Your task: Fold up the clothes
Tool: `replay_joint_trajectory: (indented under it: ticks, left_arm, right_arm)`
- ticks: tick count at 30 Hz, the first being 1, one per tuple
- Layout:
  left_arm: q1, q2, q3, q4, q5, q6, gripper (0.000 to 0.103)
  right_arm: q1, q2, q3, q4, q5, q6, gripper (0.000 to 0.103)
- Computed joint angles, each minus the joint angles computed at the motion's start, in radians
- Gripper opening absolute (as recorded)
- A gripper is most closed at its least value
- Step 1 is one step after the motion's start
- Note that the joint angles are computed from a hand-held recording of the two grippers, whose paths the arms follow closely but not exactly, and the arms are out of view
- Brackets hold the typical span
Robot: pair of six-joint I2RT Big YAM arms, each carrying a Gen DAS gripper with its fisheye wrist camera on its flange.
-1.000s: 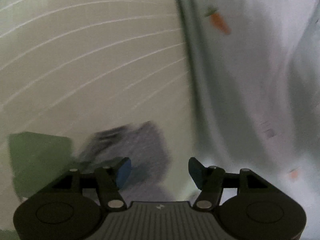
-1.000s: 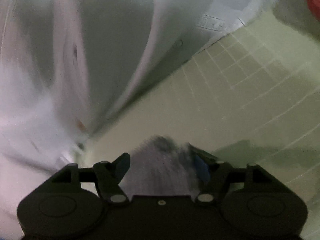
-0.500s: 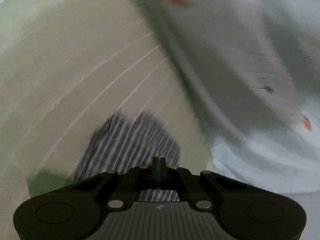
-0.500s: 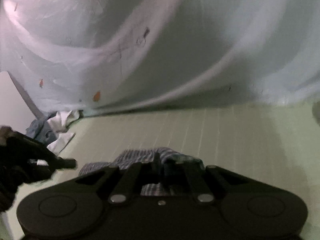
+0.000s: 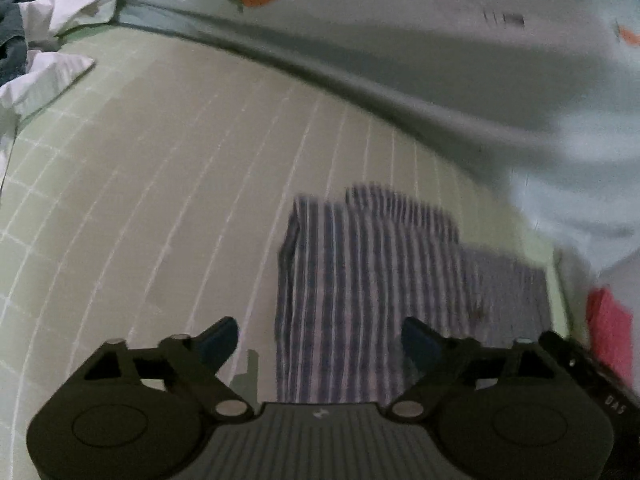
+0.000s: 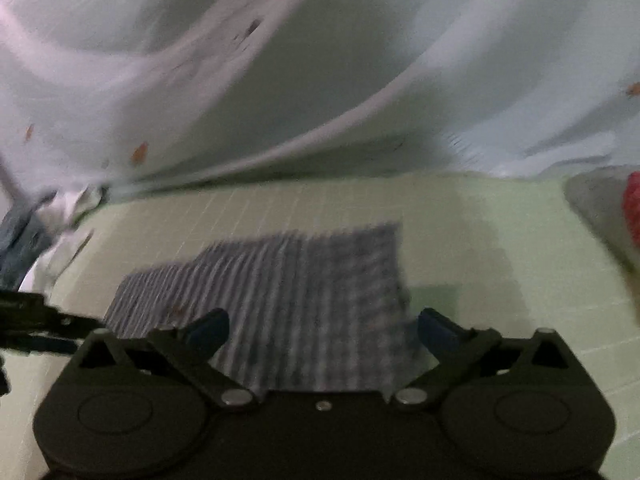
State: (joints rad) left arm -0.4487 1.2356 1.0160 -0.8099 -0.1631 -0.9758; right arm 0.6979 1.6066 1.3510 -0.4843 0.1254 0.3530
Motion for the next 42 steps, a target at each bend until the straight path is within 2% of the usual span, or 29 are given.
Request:
replay_joint_trajectory:
  ticks: [3,8,11,15,17,22,27,31,33,34,35,36,38,40,42]
  left_arm:
    - [-0.015,0.041,0.016,-0.041,0.003,-0.011,0.093]
    - [0.000,0.075,0.026,-0.026,0.011,0.017,0.093]
    - [0.011,0.102,0.046,-0.018,0.018,0.050,0.094]
    - [0.038,0.138,0.055,0.024,0.073,0.072,0.094]
    - [0.045,0.160,0.070,0.023,0.079,0.083,0.096]
    - [0.049,0.182,0.075,0.063,0.090,0.146,0.102]
    - [0.050,0.196,0.084,0.088,0.106,0.173,0.101]
    - [0.046,0.193,0.072,0.142,0.134,0.174,0.090]
    - [0.038,0.189,0.065,0.158,0.131,0.162,0.082]
    - [0.032,0.182,0.062,0.157,0.118,0.151,0.072]
    - [0.027,0.173,0.057,0.154,0.106,0.142,0.063]
    - [0.022,0.157,0.051,0.149,0.097,0.134,0.059]
    - [0.012,0.124,0.037,0.138,0.079,0.118,0.043]
    - [0.002,0.082,0.011,0.138,0.085,0.095,0.036]
    - [-0.009,0.037,-0.015,0.138,0.093,0.071,0.035]
  right_arm:
    - [0.019,0.043,0.032,-0.092,0.053,-0.017,0.102]
    - [-0.018,0.081,0.060,-0.146,0.057,0.051,0.103]
    - [-0.051,0.102,0.075,-0.152,0.020,0.057,0.103]
    - [-0.079,0.143,0.113,-0.168,-0.068,0.101,0.103]
    - [-0.083,0.163,0.133,-0.186,-0.079,0.122,0.103]
    - [-0.083,0.187,0.161,-0.169,-0.116,0.087,0.103]
    - [-0.076,0.199,0.170,-0.148,-0.160,0.072,0.102]
    - [-0.071,0.205,0.175,-0.097,-0.300,0.109,0.093]
    - [-0.058,0.213,0.190,-0.105,-0.324,0.103,0.071]
    - [-0.052,0.211,0.191,-0.108,-0.327,0.111,0.062]
    - [-0.046,0.209,0.189,-0.108,-0.330,0.124,0.047]
    - [-0.043,0.199,0.177,-0.098,-0.334,0.154,0.041]
    - [-0.034,0.172,0.148,-0.082,-0.343,0.197,0.037]
    - [-0.021,0.132,0.111,-0.066,-0.338,0.205,0.036]
    - [-0.008,0.088,0.070,-0.050,-0.328,0.214,0.035]
